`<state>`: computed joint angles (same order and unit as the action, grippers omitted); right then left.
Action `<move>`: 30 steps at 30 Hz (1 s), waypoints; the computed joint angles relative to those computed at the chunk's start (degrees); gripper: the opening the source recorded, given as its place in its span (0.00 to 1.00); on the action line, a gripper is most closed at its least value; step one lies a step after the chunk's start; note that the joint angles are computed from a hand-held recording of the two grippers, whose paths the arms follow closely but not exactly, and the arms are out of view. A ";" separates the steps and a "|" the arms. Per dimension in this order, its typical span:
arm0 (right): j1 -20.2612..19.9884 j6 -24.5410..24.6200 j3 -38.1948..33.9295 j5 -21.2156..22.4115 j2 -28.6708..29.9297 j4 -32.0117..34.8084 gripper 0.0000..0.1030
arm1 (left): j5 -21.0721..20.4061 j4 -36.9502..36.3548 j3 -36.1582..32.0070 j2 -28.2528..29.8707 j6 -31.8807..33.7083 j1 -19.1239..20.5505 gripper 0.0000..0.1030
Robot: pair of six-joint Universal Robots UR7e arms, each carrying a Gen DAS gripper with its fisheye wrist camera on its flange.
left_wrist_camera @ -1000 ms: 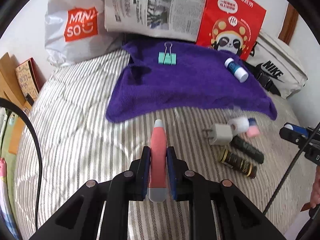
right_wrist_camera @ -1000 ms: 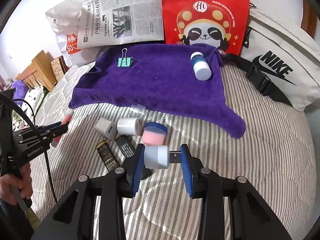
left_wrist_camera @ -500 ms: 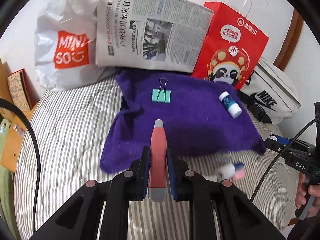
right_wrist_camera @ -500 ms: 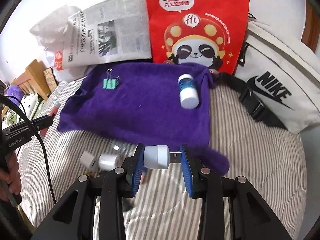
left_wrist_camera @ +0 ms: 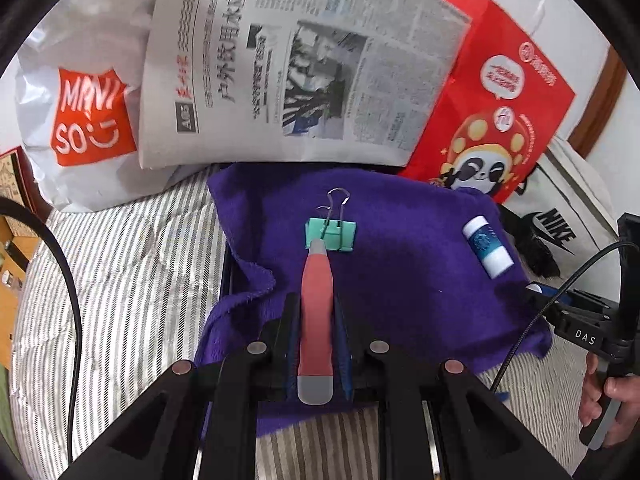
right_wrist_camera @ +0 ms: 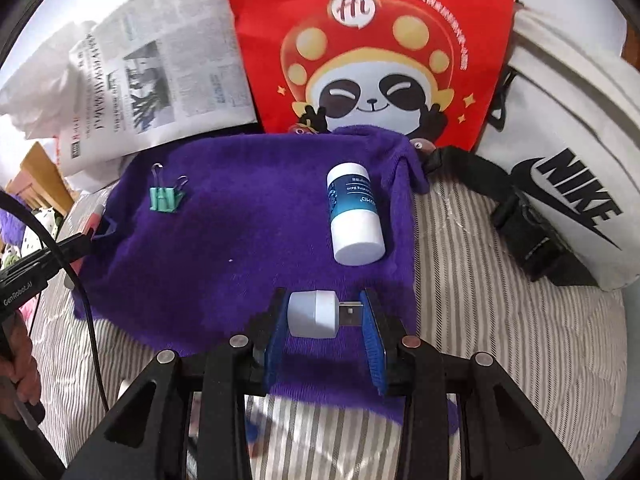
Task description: Organize rigid objects
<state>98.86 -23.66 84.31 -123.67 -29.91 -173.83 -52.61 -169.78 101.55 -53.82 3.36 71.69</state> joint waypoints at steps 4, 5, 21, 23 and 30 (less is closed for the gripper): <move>-0.35 0.49 -3.00 -0.50 1.83 2.90 0.35 | -0.56 1.21 -1.53 1.30 -0.84 1.06 0.16; -0.34 0.25 -3.86 -1.12 2.49 3.33 0.35 | -0.41 1.50 -1.83 1.64 -0.96 1.26 0.16; -1.18 -2.93 -7.13 -2.21 6.09 0.53 0.35 | 5.18 2.33 -6.28 6.69 1.17 1.87 0.16; -1.16 -3.72 -6.66 -2.36 6.28 -0.87 0.35 | 6.62 2.49 -6.59 7.32 1.95 1.56 0.16; -1.16 -5.37 -5.60 -2.02 6.35 -2.77 0.37 | 6.98 5.39 -7.96 8.12 0.63 1.20 0.18</move>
